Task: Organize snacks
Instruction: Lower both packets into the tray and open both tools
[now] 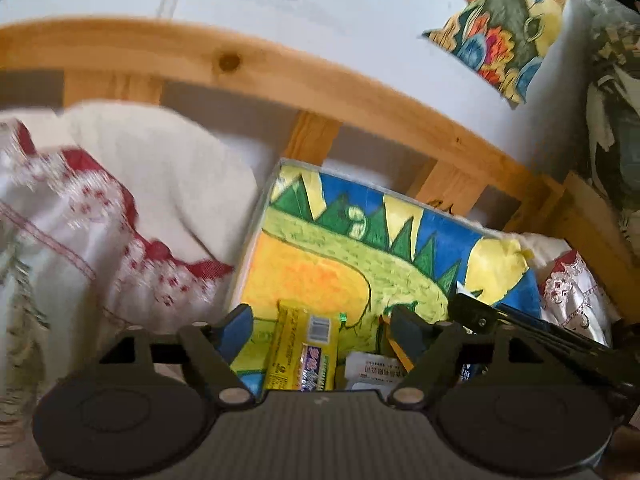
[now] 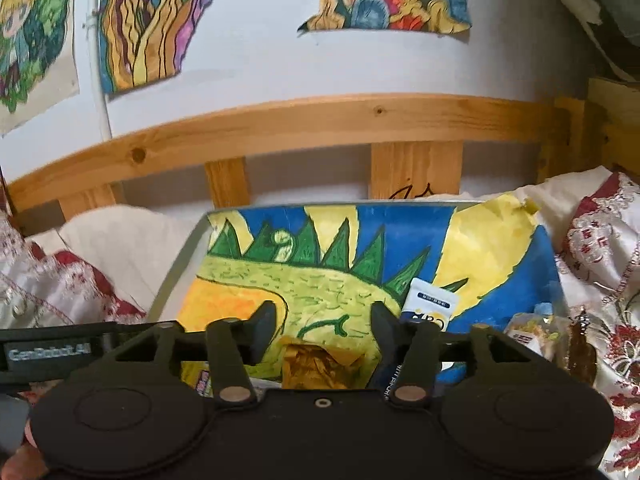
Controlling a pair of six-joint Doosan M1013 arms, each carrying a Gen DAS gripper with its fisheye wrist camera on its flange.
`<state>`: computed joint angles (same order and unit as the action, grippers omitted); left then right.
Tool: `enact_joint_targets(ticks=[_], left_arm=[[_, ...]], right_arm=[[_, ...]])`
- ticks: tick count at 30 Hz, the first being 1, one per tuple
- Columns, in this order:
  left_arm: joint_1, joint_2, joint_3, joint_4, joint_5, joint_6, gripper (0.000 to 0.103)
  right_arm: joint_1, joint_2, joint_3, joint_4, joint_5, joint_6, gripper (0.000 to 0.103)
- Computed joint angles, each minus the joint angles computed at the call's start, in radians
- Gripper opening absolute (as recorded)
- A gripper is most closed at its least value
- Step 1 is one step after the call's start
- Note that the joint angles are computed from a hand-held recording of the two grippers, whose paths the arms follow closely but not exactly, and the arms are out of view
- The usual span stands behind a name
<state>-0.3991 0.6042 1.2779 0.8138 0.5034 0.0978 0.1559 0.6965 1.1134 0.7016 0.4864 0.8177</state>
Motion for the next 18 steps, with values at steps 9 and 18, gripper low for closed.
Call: enact_joint_targets(ticks=[9,18], left_arm=[[-0.05,-0.069,0.048,0.199,0.146,-0.156,0.099],[-0.12,-0.13,0.081,0.333,0.288,-0.263,0.102]], right_arm=[[-0.02,-0.078,0.096,0.184,-0.042,-0.153,0.083],[-0.059,-0.187,0.237,0.492,-0.055,-0.482,0.098]])
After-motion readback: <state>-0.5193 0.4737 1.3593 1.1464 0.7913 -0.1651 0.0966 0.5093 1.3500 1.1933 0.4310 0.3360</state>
